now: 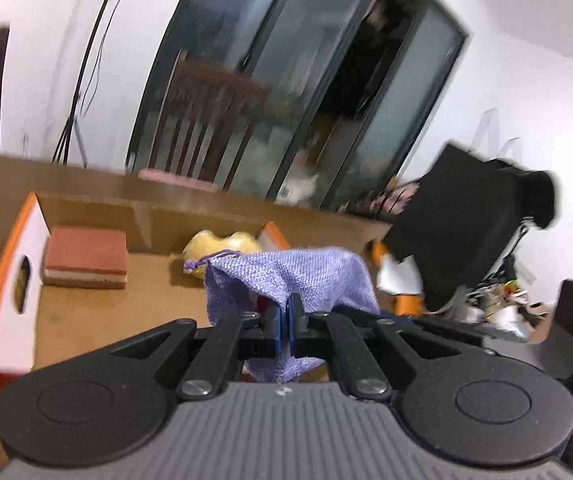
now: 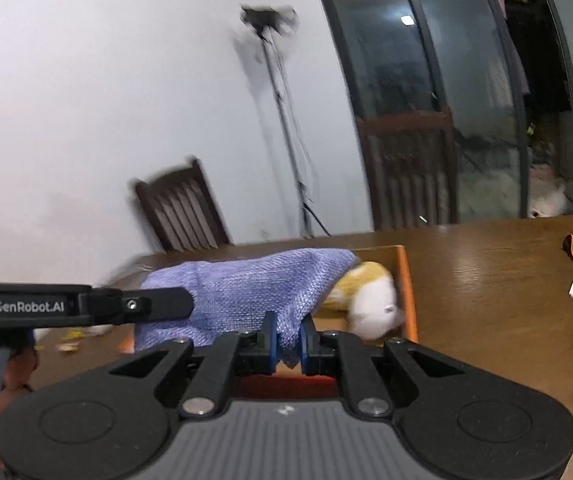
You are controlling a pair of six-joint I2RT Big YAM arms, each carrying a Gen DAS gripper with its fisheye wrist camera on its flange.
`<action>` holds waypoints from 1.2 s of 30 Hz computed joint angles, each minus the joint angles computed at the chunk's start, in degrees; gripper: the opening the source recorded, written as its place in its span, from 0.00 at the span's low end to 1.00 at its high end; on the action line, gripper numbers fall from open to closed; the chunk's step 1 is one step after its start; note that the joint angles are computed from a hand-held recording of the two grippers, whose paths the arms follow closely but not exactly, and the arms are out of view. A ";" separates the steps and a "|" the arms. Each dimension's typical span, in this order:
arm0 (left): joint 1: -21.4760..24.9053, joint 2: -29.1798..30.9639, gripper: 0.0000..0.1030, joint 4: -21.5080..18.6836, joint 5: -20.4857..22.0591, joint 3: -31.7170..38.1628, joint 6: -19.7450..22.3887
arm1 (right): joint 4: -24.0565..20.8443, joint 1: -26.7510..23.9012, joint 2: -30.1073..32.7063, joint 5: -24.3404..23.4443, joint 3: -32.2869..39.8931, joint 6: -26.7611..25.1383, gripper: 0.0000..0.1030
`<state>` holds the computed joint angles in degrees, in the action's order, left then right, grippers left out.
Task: Organize soft objects
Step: 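Lift the purple cloth, carry it into the red box, open grippers, then move to the pink satin bow and close both grippers on it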
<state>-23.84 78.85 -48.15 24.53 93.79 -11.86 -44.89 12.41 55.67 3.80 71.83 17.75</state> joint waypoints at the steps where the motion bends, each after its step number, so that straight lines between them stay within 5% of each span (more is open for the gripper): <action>1: -0.14 2.75 0.04 -1.44 -0.11 2.10 0.00 | -0.27 -0.72 2.30 0.36 1.00 -0.86 0.10; 9: -1.71 14.44 0.11 -9.71 -2.74 10.54 6.04 | -6.64 -1.70 12.59 6.18 6.49 -7.97 0.22; 15: -0.91 12.99 0.39 -6.52 -2.93 8.58 6.84 | -5.33 -2.29 11.29 6.12 6.74 -9.99 0.30; 28: 1.88 -5.39 0.59 -0.18 -7.04 -2.86 12.05 | -5.12 1.21 -1.08 7.70 4.20 -5.94 0.40; 32: 3.16 -14.35 0.64 1.41 -5.53 -9.33 13.83 | -6.30 8.46 -7.51 13.26 1.18 -2.34 0.47; 36: 5.02 -24.50 0.71 2.65 -6.00 -17.10 15.20 | -8.72 20.91 -13.40 24.00 -2.73 2.79 0.49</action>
<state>-18.81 54.35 -45.50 18.54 76.70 3.34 -53.60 33.31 42.27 27.80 69.09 20.54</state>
